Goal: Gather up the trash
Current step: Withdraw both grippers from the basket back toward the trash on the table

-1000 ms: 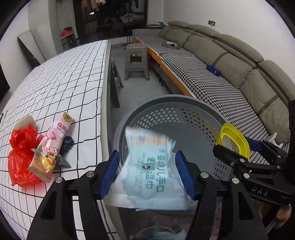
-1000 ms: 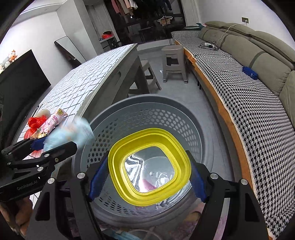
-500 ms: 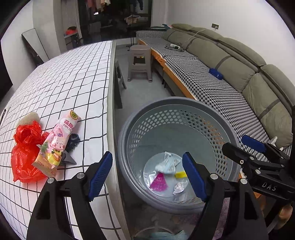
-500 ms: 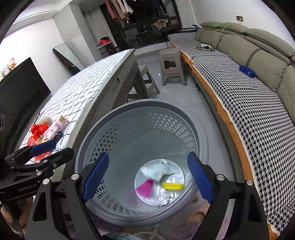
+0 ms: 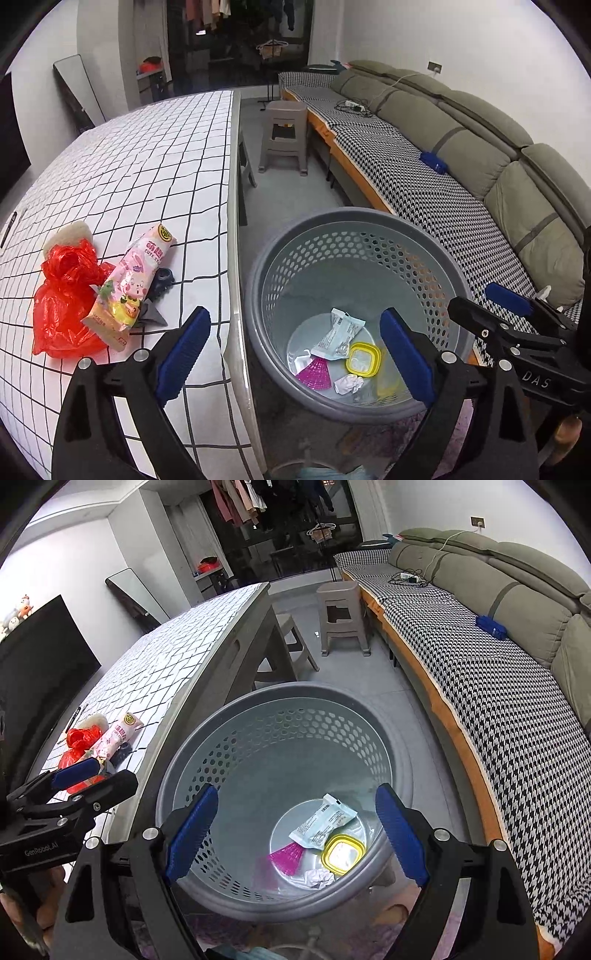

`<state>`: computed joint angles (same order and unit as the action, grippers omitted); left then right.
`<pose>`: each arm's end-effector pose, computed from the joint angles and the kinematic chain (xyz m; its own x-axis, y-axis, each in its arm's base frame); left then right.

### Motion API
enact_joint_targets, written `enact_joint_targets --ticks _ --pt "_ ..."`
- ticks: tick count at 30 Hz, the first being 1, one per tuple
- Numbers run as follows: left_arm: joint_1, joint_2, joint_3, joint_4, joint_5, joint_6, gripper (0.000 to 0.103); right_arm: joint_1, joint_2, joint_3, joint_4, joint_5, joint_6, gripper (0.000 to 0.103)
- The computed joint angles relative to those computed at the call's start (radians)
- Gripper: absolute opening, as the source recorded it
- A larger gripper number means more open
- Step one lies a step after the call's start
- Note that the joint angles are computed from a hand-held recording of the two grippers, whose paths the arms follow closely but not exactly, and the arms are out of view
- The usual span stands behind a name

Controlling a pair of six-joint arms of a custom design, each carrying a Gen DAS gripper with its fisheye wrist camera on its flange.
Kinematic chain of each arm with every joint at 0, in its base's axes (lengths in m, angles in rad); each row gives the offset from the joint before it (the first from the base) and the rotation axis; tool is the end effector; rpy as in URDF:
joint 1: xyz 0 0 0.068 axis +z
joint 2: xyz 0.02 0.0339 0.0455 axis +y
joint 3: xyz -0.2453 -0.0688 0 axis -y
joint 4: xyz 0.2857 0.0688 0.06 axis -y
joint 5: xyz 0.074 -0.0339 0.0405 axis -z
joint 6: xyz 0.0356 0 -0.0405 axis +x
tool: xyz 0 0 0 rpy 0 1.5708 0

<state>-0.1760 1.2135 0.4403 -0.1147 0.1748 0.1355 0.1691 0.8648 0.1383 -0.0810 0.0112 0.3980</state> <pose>0.2445 -0.0498 0.1021 -0.7189 0.2630 -0.6435 0.3811 0.9233 -0.0484 0.1874 0.0316 0.0760 -0.7189 0.2704 -0.6404 0.1280 0.9570 0.2605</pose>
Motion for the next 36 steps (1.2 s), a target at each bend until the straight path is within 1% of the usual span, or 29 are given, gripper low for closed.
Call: enact_joint_targets --ticks 6,16,23,28,36 --pt "0.048 -0.047 -0.016 -0.019 0.069 0.006 0.094 0.039 -0.082 -0.013 -0.066 0.038 0.012 0.083" --pt "0.093 -0.121 -0.040 -0.046 0.108 0.016 0.095 0.104 -0.189 -0.023 -0.156 0.103 0.041 0.083" --pt "0.137 -0.191 -0.066 -0.070 0.130 0.030 0.095 0.178 -0.249 -0.016 -0.217 0.157 0.071 0.083" --pt "0.181 -0.231 -0.081 -0.100 0.147 0.051 0.095 0.236 -0.263 -0.011 -0.235 0.196 0.098 0.083" --pt "0.290 -0.308 -0.117 -0.135 0.166 0.107 0.095 0.348 -0.201 0.007 -0.203 0.255 0.159 0.083"
